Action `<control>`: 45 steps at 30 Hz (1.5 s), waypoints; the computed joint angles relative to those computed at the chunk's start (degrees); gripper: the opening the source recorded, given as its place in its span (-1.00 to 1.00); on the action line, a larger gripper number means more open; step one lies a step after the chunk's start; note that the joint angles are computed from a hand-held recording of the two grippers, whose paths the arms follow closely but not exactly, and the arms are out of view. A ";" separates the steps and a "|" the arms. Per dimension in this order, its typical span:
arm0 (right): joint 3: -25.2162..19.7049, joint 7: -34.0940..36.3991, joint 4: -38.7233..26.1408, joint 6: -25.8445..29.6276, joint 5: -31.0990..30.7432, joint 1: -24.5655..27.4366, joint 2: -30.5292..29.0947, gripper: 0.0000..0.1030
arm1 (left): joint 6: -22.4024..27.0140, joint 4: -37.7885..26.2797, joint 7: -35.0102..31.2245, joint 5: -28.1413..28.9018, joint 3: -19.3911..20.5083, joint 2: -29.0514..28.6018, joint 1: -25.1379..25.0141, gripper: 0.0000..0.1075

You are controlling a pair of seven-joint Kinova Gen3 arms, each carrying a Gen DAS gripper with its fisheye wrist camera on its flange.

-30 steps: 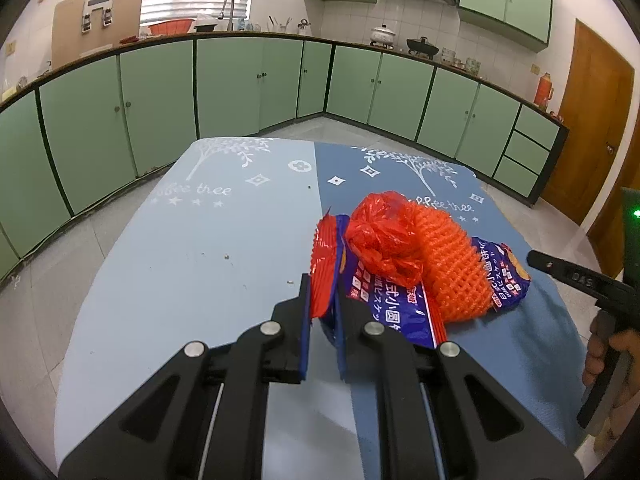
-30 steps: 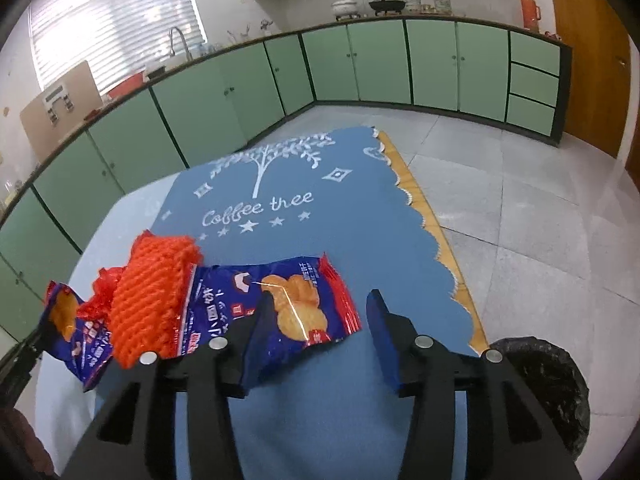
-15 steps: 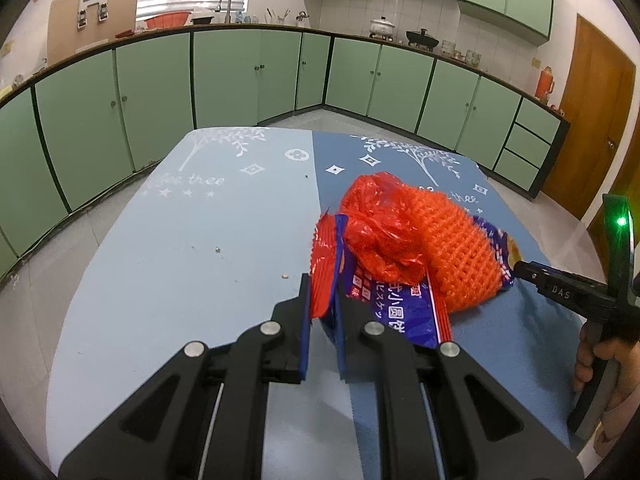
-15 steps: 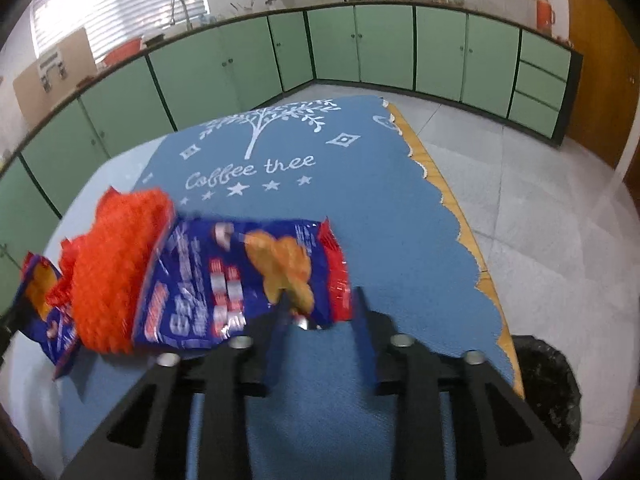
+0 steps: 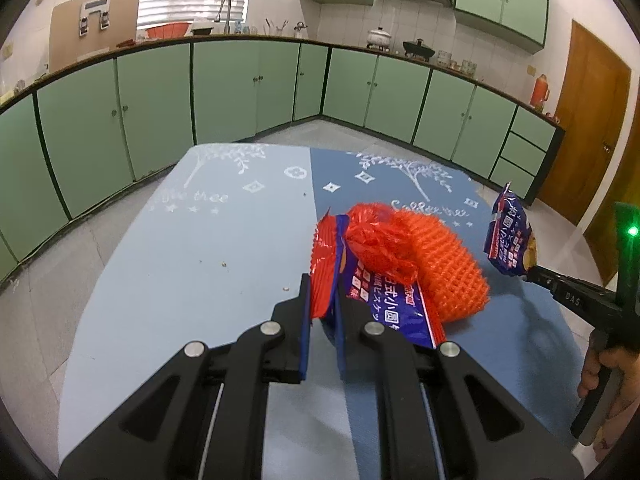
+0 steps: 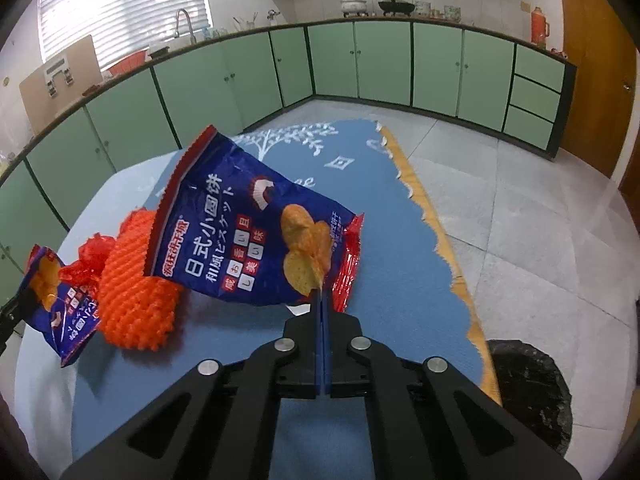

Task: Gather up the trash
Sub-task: 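Hold the small snack bag with the left gripper while the right grasps the blue cookie bag, then carry both snack bags over the bin and open both grippers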

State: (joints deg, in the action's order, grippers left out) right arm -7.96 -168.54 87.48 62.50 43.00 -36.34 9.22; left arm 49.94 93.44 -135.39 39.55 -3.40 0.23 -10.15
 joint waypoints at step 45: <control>-21.68 -22.74 16.56 32.56 -1.82 4.37 -26.69 -0.98 | -4.15 8.21 -5.22 7.94 7.50 -10.05 23.26 -0.84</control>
